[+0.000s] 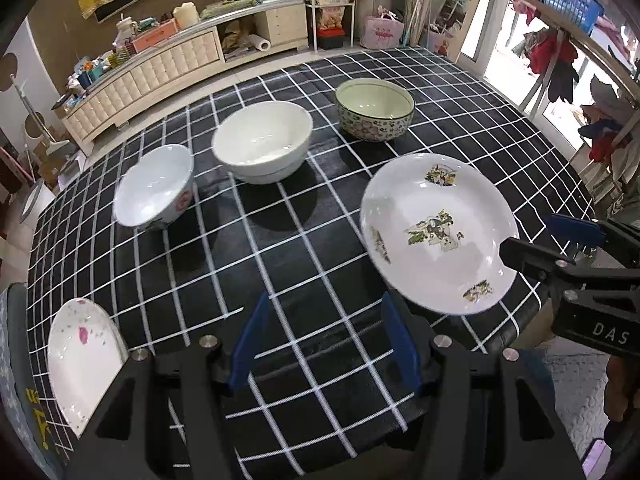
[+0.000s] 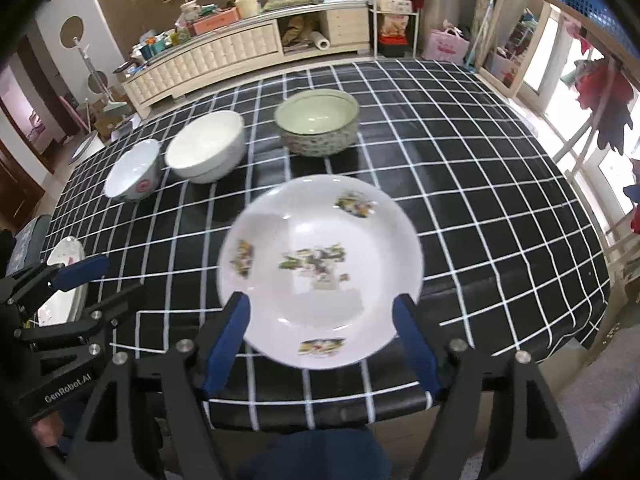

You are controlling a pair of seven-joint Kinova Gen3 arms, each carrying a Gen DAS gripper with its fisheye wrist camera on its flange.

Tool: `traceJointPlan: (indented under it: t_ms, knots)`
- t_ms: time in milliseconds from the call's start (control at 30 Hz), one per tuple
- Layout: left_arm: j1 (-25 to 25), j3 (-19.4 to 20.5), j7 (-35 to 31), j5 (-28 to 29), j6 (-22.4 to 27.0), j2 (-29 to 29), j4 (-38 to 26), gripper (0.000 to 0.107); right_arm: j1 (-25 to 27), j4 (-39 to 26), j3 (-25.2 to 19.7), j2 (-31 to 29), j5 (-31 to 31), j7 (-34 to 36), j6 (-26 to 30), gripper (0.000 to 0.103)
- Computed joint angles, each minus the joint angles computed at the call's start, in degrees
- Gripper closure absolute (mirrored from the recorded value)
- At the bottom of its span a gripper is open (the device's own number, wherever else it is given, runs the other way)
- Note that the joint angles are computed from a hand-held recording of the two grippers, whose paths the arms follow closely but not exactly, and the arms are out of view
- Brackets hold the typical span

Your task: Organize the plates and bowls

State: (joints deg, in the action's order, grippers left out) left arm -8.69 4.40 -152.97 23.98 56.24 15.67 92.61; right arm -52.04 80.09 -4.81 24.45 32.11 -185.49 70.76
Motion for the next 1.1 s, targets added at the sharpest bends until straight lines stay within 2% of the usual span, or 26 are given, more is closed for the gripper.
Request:
traceJointPlan:
  t_ms: [167, 467, 733, 767, 900, 1100]
  knots:
    - [3.26, 0.61, 3.38, -2.79, -1.67, 1.90, -0.29, 0.051, 1.36, 0.51, 0.14, 1.02, -1.01, 2.57, 2.87, 0.021]
    - [7.61, 1.47, 9.43, -7.73, -5.69, 5.67, -0.48, 0.051, 5.56, 7.30, -0.06, -0.68, -4.03, 3.04, -4.04, 0.021]
    - [9.45, 2.57, 13.62, -10.75, -4.56, 9.85, -3.54, 0.051, 7.98, 11.27, 0.14, -1.56, -5.73, 3.55, -9.75, 0.021]
    - [9.49, 2.80, 13.84, -10.78, -4.13, 10.29, -3.97, 0.051, 8.05, 11.65, 0.22, -1.62, -5.70, 3.41, -10.25, 0.022]
    - [10.94, 2.88, 14.69, -12.57, -6.17, 10.50, -3.24, 0.053, 9.05, 12.49, 0.10, -1.39, -6.89, 4.62, -11.80, 0.045]
    - [11.07, 3.96, 14.01, -12.44, -5.57, 10.79, -3.46, 0.063, 8.74, 13.90, 0.55, -1.86, -6.34, 4.20, -13.31, 0.054]
